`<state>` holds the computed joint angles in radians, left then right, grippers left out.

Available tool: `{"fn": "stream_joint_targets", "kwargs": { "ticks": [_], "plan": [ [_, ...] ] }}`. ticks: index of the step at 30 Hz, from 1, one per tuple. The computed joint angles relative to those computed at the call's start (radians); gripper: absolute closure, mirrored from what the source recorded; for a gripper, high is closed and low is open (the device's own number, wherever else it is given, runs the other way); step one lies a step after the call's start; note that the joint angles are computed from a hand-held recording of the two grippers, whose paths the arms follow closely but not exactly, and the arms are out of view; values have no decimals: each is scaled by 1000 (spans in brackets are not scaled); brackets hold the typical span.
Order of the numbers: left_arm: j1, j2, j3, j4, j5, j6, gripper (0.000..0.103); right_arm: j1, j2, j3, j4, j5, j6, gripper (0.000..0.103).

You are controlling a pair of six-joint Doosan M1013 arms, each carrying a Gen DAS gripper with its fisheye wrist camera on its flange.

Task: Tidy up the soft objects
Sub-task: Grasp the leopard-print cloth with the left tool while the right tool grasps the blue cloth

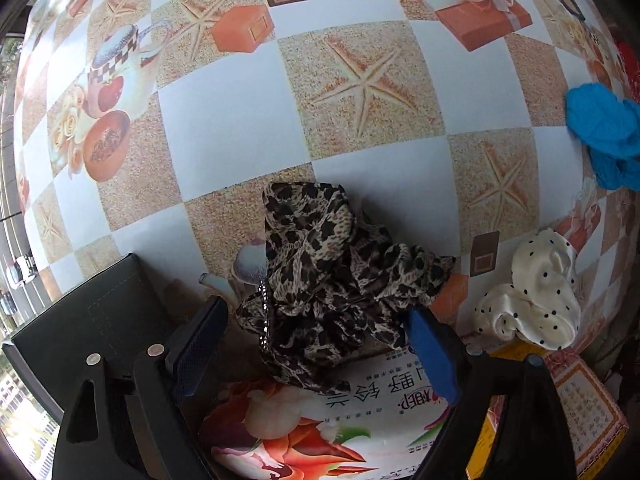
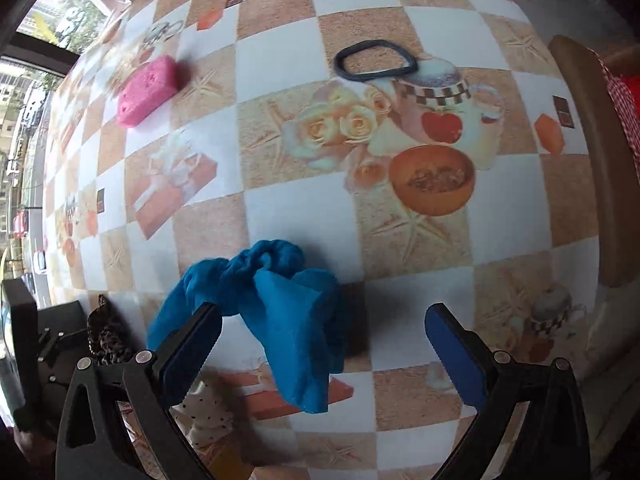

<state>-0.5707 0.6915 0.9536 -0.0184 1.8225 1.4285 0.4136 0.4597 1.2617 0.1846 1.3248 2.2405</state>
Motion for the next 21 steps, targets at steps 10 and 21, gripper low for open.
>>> {"fn": "stream_joint_targets", "kwargs": {
  "ticks": [10, 21],
  "plan": [
    [21, 44, -36, -39, 11, -17, 0, 63, 80, -96, -146, 83, -73, 1],
    [-2, 40, -34, -37, 2, -19, 11, 95, 41, -70, -185, 90, -107, 50]
  ]
}}
